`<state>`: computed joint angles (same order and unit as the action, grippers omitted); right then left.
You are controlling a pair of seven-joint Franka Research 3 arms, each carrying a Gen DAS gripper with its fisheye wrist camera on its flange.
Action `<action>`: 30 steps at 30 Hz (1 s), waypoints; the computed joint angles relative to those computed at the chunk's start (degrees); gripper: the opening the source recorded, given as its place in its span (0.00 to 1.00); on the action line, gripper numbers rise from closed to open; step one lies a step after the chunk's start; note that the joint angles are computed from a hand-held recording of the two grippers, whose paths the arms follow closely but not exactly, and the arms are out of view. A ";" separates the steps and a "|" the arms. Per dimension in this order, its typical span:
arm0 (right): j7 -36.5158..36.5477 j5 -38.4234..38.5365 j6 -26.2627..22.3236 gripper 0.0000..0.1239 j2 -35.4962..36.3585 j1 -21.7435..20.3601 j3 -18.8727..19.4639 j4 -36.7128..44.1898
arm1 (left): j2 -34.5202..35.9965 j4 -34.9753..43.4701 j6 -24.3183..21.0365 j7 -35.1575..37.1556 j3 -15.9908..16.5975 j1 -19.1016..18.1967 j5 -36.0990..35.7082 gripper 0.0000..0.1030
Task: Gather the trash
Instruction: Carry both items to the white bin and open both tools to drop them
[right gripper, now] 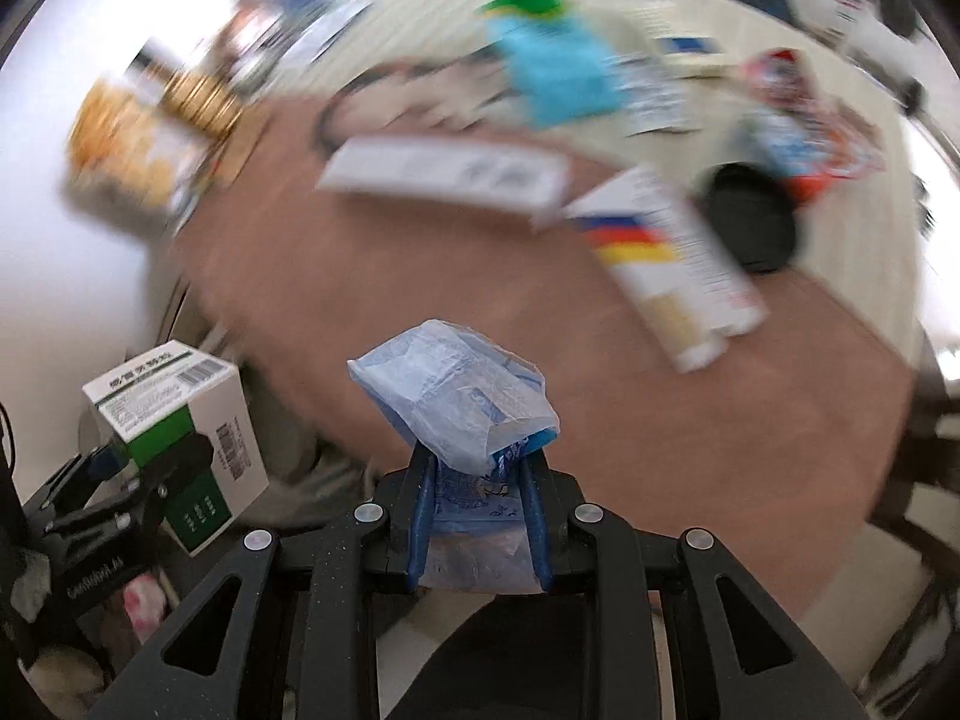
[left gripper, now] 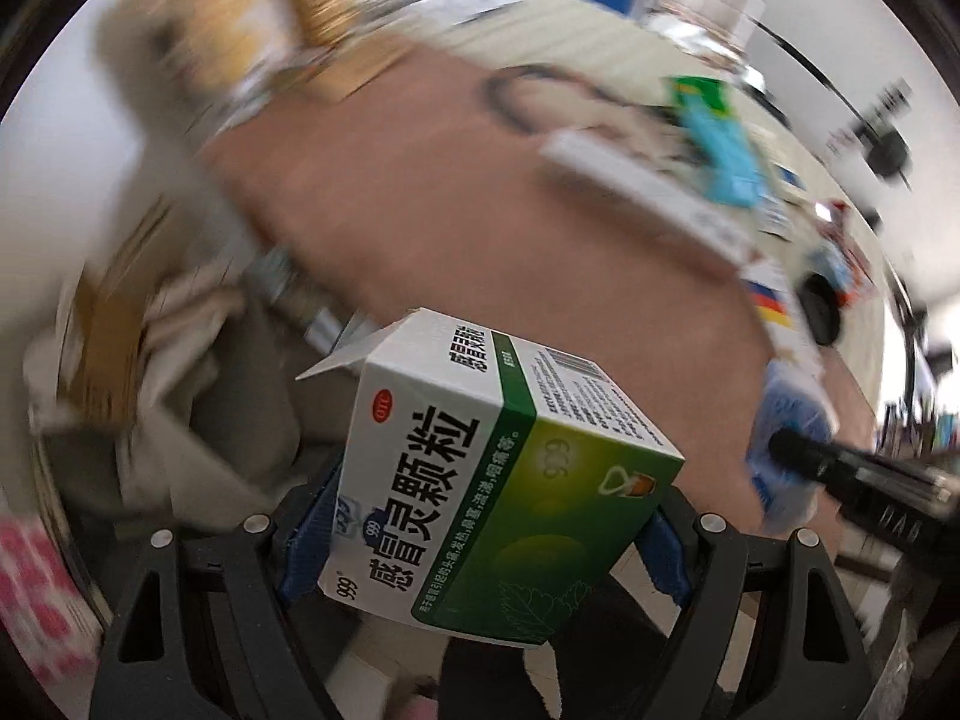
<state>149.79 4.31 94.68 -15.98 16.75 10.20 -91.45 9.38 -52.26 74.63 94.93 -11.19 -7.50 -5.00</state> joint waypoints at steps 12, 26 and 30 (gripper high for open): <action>-5.81 5.33 18.17 0.22 20.51 12.88 2.91 -3.99 | -16.49 -49.70 17.54 -3.10 10.01 11.24 -8.68 0.81; -21.87 13.63 38.87 0.72 40.39 16.78 0.89 -12.00 | -8.18 -72.37 40.01 -0.43 9.38 15.53 -7.40 0.95; -17.55 5.87 34.48 0.80 41.89 20.20 -2.12 -10.17 | -10.75 -75.85 42.53 -3.25 9.01 15.42 -1.10 0.95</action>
